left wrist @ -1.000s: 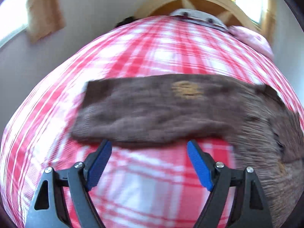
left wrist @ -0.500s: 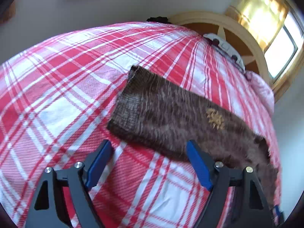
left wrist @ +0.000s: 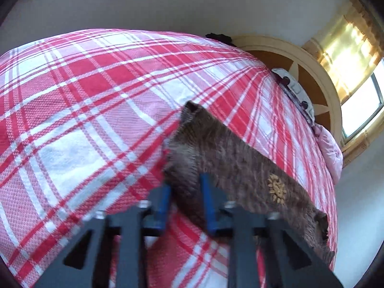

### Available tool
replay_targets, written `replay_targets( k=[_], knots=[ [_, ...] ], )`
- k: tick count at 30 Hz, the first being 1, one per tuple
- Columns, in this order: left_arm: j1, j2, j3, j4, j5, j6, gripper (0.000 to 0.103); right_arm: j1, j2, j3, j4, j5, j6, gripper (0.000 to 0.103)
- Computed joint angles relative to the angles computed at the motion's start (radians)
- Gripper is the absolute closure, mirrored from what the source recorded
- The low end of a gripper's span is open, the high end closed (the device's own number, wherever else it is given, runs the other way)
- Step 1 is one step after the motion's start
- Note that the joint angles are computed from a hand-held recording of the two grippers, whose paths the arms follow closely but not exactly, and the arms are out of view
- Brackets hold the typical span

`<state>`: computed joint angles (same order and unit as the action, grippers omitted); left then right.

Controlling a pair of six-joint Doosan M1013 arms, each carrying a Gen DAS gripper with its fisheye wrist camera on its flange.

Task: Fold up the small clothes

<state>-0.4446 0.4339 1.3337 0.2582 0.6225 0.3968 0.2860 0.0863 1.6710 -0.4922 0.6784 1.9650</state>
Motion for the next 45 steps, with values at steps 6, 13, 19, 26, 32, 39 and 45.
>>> replay_targets(
  k=[6, 13, 19, 26, 32, 39, 45],
  knots=[
    [0.004, -0.014, 0.014, 0.014, -0.033, 0.009, 0.093, 0.004, 0.005, -0.003, -0.013, 0.013, 0.008, 0.053],
    [-0.031, -0.025, -0.015, 0.120, -0.101, 0.005, 0.093, 0.009, 0.013, -0.008, -0.026, 0.025, 0.019, 0.053],
    [-0.077, -0.010, -0.092, 0.066, -0.169, 0.174, 0.093, 0.005, 0.014, -0.008, -0.016, 0.024, 0.023, 0.053],
    [-0.137, 0.038, -0.204, -0.207, -0.182, 0.548, 0.093, -0.003, 0.013, -0.006, -0.003, 0.021, 0.035, 0.053],
    [-0.210, 0.096, -0.298, -0.305, -0.106, 0.770, 0.093, -0.016, 0.007, 0.000, 0.026, 0.007, 0.044, 0.053],
    [-0.263, 0.157, -0.357, -0.381, -0.001, 0.898, 0.093, -0.034, 0.002, 0.005, 0.067, -0.004, 0.055, 0.052],
    [-0.300, 0.223, -0.443, -0.353, 0.214, 1.009, 0.085, -0.043, -0.001, 0.008, 0.097, -0.016, 0.048, 0.042]
  ],
)
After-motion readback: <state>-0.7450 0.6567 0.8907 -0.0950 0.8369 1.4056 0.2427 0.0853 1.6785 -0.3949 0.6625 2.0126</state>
